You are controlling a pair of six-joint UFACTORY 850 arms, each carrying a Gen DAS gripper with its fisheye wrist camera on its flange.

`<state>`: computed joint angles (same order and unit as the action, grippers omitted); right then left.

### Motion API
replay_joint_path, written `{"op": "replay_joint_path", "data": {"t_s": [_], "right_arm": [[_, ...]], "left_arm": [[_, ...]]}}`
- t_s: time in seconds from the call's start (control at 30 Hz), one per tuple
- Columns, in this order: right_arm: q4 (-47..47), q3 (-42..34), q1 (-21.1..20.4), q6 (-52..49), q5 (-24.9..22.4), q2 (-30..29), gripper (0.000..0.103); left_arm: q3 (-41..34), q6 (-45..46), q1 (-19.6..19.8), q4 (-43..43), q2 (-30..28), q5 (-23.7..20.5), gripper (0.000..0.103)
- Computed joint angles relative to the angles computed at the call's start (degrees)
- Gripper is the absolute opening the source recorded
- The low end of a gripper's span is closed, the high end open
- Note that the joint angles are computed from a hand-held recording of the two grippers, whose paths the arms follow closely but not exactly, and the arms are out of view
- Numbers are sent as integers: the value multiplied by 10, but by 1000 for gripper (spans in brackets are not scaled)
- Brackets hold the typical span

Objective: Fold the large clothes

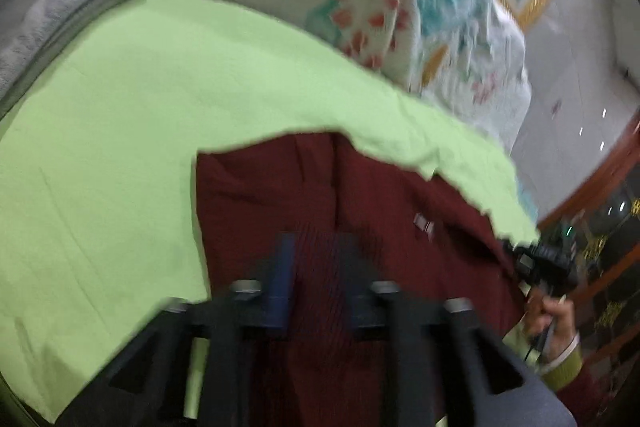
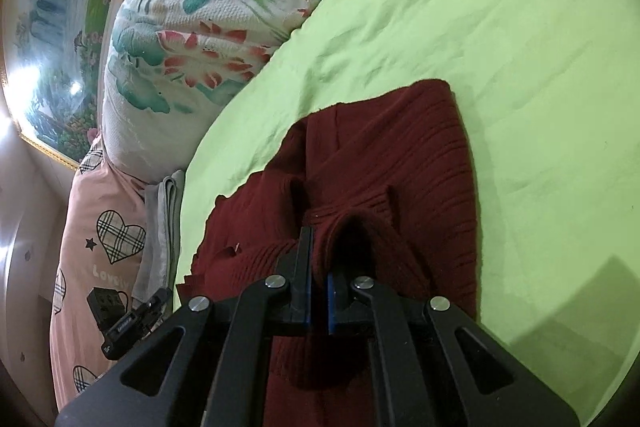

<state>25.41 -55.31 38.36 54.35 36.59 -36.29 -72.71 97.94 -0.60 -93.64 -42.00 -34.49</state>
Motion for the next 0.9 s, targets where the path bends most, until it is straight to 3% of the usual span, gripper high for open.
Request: {"op": "replay_joint_path", "data": {"t_s": [0.03, 0.17, 0.2, 0.23, 0.27, 0.47, 0.7, 0.83, 0.9], "right_arm": [[2, -1, 1, -4, -2, 0, 6], [5, -6, 2, -17, -12, -2, 6], [5, -6, 2, -17, -12, -2, 6], [7, -5, 3, -19, -12, -1, 6], [9, -4, 4, -21, -11, 1, 6], [55, 11, 22, -60, 10, 21, 6], [105, 36, 38, -130, 74, 75, 6], [143, 12, 11, -154, 35, 66, 6], [108, 1, -7, -105, 8, 46, 6]], "left_arm": [[-3, -14, -9, 25, -2, 25, 65], [-14, -30, -33, 62, -14, 82, 63], [-18, -34, -37, 65, -17, 90, 48], [-16, -23, -39, 57, -17, 94, 7], [-13, -6, -41, 45, -15, 93, 5], [64, 234, -42, -177, 40, 71, 2], [81, 326, -38, -316, 85, 53, 2], [24, 376, -51, -408, 57, 108, 2], [-27, 313, -55, -364, 16, 147, 2]]}}
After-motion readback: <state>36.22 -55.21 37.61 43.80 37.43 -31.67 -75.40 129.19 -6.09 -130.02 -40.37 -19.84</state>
